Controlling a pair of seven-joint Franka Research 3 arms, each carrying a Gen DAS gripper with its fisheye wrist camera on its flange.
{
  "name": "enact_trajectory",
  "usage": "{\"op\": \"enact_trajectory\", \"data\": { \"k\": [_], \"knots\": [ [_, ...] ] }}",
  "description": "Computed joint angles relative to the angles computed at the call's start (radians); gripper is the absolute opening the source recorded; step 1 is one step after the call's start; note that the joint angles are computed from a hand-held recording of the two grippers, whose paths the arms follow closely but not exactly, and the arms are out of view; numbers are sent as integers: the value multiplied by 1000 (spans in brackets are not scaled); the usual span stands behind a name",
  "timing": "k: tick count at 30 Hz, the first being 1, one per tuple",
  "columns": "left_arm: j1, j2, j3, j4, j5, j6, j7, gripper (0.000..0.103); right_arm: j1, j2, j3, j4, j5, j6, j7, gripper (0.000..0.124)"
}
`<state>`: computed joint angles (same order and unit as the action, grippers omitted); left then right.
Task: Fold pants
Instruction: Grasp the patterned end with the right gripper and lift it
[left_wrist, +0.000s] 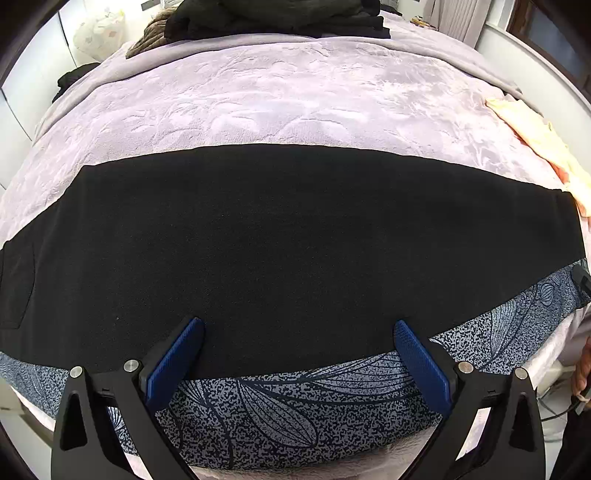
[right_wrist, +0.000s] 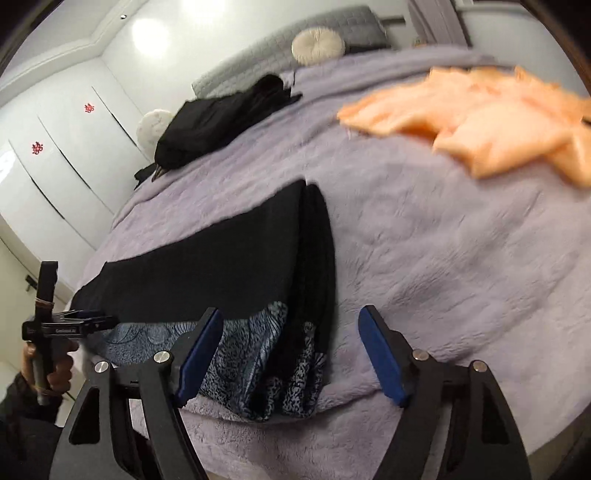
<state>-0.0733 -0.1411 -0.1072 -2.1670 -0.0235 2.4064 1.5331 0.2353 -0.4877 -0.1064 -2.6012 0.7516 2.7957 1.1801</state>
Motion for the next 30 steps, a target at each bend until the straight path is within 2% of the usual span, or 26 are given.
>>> {"op": "enact_trajectory", "data": {
  "k": [1,3,8,10,11,13,14,16,18,21,22,24,25,26,27,28,29,30],
  "knots": [
    [0,0,-1,1,1,0,-3,103,18,-15,-8,-9,16,3,-21,80],
    [0,8,-3,6,3,3,-15,103,90,-42,-69,-11,115,-42,-93,80],
    [1,21,-17,5,52,34,-90,103,163,-25,-81,-5,314,-8,-217,80],
    [-1,27,-20,12,64,31,-106,103,170,5,-58,11,399,50,-251,80],
    [-3,30,-19,18,58,26,-103,103,163,22,-37,18,425,90,-246,80],
    [-6,33,-13,29,30,10,-81,103,114,35,34,8,387,145,-114,80],
    [-6,36,-9,34,12,5,-68,103,110,28,48,-1,379,163,-77,80],
    [-7,32,-8,28,-8,12,-52,103,66,-15,106,-45,291,175,55,80],
    [-6,27,-12,13,5,37,-59,103,80,-57,108,-83,251,167,97,80],
    [-8,23,-23,-4,44,61,-106,103,130,-78,76,-100,220,171,109,80],
    [-10,24,-25,-2,49,61,-115,103,164,-70,46,-93,236,182,106,82],
    [-17,20,-24,-4,41,56,-114,103,307,-56,-79,-61,368,226,-7,82],
    [-19,18,-20,-6,29,57,-99,103,359,-38,-127,-33,433,243,-76,82],
    [-18,27,-13,1,18,58,-78,103,383,-9,-147,1,487,265,-144,82],
    [-16,21,-9,-1,9,56,-63,103,371,21,-140,26,500,268,-166,81],
    [-14,18,-6,-6,4,59,-52,103,325,58,-112,46,443,240,-118,80],
    [-14,15,-6,-10,0,61,-49,103,244,84,-53,52,328,198,-11,70],
    [-13,4,-4,-20,-5,60,-44,103,160,102,16,55,222,169,81,51]
  ]
}}
